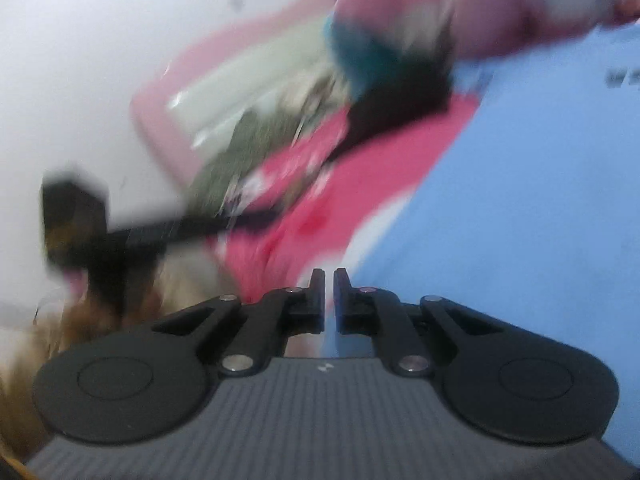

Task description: Fold clothes

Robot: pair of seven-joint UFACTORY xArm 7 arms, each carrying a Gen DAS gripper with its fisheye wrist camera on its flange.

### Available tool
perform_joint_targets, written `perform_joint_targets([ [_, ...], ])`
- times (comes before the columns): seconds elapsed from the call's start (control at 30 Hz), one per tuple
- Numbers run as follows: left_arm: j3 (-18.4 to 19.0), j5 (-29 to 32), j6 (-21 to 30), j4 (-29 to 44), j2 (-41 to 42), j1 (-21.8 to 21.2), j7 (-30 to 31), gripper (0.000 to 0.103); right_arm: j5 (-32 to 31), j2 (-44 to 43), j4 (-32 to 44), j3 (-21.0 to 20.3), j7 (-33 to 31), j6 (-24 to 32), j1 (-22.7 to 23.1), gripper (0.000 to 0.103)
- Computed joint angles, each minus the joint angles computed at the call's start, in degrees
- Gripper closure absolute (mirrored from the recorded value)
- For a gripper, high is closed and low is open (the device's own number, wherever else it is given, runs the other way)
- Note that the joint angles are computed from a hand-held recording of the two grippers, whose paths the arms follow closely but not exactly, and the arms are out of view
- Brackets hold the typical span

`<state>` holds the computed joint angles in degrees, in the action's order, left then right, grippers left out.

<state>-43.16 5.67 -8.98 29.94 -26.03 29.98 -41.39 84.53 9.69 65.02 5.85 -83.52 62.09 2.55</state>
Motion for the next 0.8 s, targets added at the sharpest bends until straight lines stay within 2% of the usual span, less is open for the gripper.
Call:
perform_joint_targets([
  [0.03, -1.0, 0.1, 0.4, 0.7, 0.2, 0.8, 0.1, 0.059, 0.0, 1.1, 1.2, 0.5, 1.6, -2.7, 1.0, 0.098],
  [0.1, -3.7, 0.7, 1.4, 2.3, 0.4, 3.2, -0.5, 0.059, -2.6, 2.2, 1.3, 1.3, 3.4, -3.9, 2.0, 0.098],
  [0.17, -5.9, 1.7, 2.4, 3.7, 0.6, 5.4, -1.5, 0.059, -3.7, 0.3, -2.2, 2.1, -0.4, -3.1, 2.6, 0.098],
  [0.27, -7.6, 3.7, 3.2, 5.5, 1.4, 7.3, -3.0, 0.059, -10.6, -2.0, -4.8, 2.0, -0.7, 3.0, 3.4, 0.098],
  [0.3, -7.9, 4.5, 3.4, 6.0, 1.7, 7.7, -3.4, 0.059, -9.9, -3.9, -6.6, 1.9, -3.5, 2.1, 3.6, 0.098],
  [0.37, -9.4, 5.9, 4.0, 6.9, 1.1, 9.5, -4.3, 0.056, -6.5, -4.8, -6.6, 0.5, -4.6, 1.3, 3.2, 0.098],
  [0.47, -8.9, 7.5, 4.8, 8.0, 1.7, 9.6, -5.6, 0.054, -0.6, -2.6, -2.6, -0.5, -0.7, -4.6, 2.9, 0.098],
  [0.53, -7.7, 8.6, 5.1, 8.9, 3.1, 8.5, -6.2, 0.052, -0.9, -0.4, -0.3, -0.5, 1.8, -6.5, 2.7, 0.098],
  [0.63, -8.2, 10.5, 4.5, 10.9, 5.9, 8.9, -6.7, 0.044, -8.4, 2.1, 1.0, 0.0, 5.8, 1.1, 1.5, 0.098],
  [0.67, -9.4, 11.2, 4.4, 11.8, 7.0, 10.1, -7.0, 0.042, -11.3, 3.2, 1.9, -1.0, 6.9, 6.3, 1.2, 0.097],
  [0.7, -10.9, 11.9, 4.4, 12.8, 8.2, 11.5, -7.3, 0.040, -14.1, 4.1, 2.7, 0.3, 7.8, 11.3, -1.3, 0.097],
  [0.73, -13.0, 12.7, 4.4, 13.9, 9.6, 13.3, -7.7, 0.040, -14.6, 4.2, 2.7, 0.1, 7.4, 14.0, -2.5, 0.097],
  [0.77, -15.5, 13.6, 4.2, 15.1, 11.2, 15.6, -8.2, 0.038, -12.6, 3.5, 2.2, -1.9, 6.7, 14.2, -2.5, 0.097],
  [0.8, -18.8, 14.5, 3.8, 16.3, 13.1, 18.7, -8.7, 0.036, -10.1, 3.4, 2.2, -1.6, 7.3, 13.5, -4.9, 0.097],
])
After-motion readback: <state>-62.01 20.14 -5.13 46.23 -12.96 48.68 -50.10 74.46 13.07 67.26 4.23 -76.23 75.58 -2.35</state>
